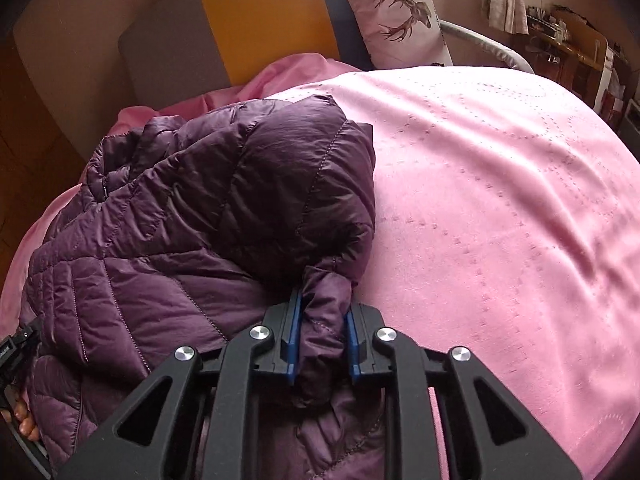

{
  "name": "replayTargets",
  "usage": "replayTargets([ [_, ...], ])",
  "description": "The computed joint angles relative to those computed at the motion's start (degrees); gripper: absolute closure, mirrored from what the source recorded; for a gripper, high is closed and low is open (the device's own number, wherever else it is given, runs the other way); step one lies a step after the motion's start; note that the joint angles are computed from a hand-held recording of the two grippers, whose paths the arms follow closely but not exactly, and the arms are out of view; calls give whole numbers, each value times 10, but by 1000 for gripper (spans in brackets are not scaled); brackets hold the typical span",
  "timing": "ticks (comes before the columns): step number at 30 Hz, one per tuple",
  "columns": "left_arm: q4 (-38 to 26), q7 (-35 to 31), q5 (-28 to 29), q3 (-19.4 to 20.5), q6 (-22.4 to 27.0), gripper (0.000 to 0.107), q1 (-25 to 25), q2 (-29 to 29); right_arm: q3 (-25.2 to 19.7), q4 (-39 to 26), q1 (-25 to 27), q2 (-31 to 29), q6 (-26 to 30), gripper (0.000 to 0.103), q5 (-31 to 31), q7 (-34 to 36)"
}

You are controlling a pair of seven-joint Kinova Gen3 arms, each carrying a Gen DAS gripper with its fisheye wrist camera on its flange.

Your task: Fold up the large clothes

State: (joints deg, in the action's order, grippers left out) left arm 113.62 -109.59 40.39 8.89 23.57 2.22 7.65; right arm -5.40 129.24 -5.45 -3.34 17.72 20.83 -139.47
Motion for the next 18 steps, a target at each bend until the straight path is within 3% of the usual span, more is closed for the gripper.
replayTargets([
  [3,-8,40,-38,29,0,99,-21,9,0,1,-1,4,3,78,20,-17],
  [5,-17,86,-82,52,13,97,-43,5,0,-4,-10,2,22,68,52,-51],
  [7,-22,133,-117,33,25,90,-21,-14,-43,-8,16,-9,48,54,98,-97],
  [9,-5,179,-158,-16,5,66,32,-45,-96,-8,50,-28,71,49,145,-144],
  [11,29,226,-201,-35,-38,63,55,-85,-138,-5,71,-61,84,42,191,-191],
  [14,36,281,-271,-10,-62,63,46,-105,-129,-10,24,-69,73,34,246,-232],
  [18,4,293,-325,-16,-48,63,84,-73,-114,-56,-45,-6,102,30,291,-249],
])
